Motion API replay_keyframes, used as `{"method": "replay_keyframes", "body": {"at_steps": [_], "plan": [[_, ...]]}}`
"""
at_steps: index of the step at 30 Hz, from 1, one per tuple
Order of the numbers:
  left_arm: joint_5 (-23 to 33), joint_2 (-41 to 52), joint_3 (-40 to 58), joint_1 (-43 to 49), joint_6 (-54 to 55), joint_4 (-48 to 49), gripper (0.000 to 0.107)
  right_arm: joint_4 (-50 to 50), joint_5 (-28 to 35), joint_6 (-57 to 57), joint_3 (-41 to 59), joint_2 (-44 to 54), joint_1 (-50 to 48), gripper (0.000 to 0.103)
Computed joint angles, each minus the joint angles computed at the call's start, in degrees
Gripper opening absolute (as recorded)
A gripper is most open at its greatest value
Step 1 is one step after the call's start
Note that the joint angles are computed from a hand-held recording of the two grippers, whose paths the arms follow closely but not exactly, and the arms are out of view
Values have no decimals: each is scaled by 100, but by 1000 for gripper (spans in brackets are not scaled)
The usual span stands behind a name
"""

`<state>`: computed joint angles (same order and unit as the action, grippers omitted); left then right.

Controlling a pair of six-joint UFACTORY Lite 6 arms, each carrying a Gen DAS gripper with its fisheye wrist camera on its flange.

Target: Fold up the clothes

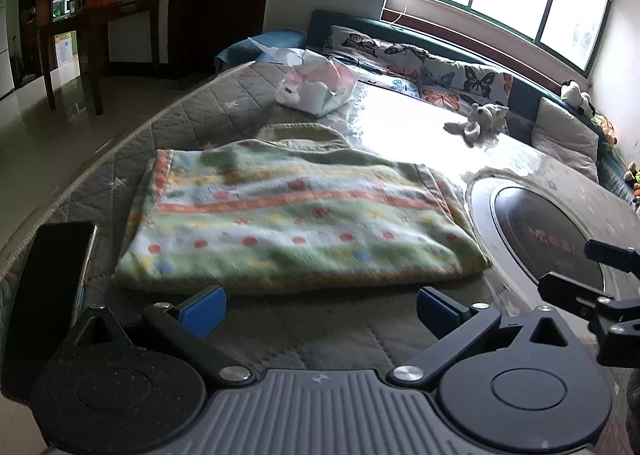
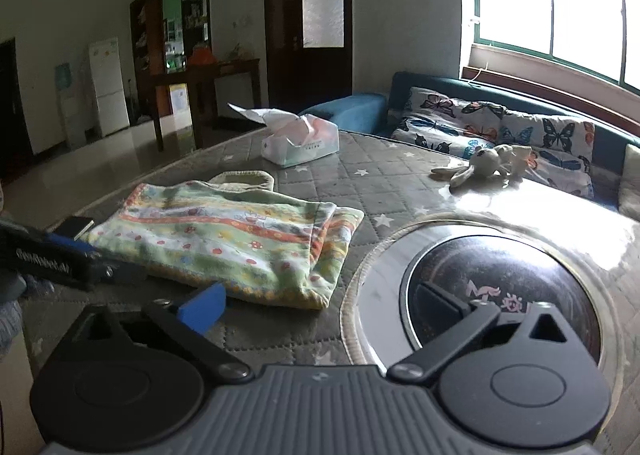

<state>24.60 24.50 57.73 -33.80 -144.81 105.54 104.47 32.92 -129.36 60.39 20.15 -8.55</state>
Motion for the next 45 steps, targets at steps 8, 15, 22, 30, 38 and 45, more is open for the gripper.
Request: {"method": "replay_keyframes", "body": {"at_steps": [8,15,22,30,38,45], "plan": [[500,44,-83,-401,262,-468,103,203,50,70,-269,-155,-107,103],[606,191,-106,-478,142,-650,103,573,-91,-4,-475,-194,80,103],[908,312,-87,-544,387,-1012,103,740,-106,80,-571,-149,233,103],[914,343,-217,-567,346,-1102,103,679,-117,316,-632,32,356,103],[1031,448,-165,-664,506,-1284,103,720,-126,331,-678,82,429,103],[1042,492,-81,-729,587,-1341,103,694,-96,352,-682,81,431,103]]}}
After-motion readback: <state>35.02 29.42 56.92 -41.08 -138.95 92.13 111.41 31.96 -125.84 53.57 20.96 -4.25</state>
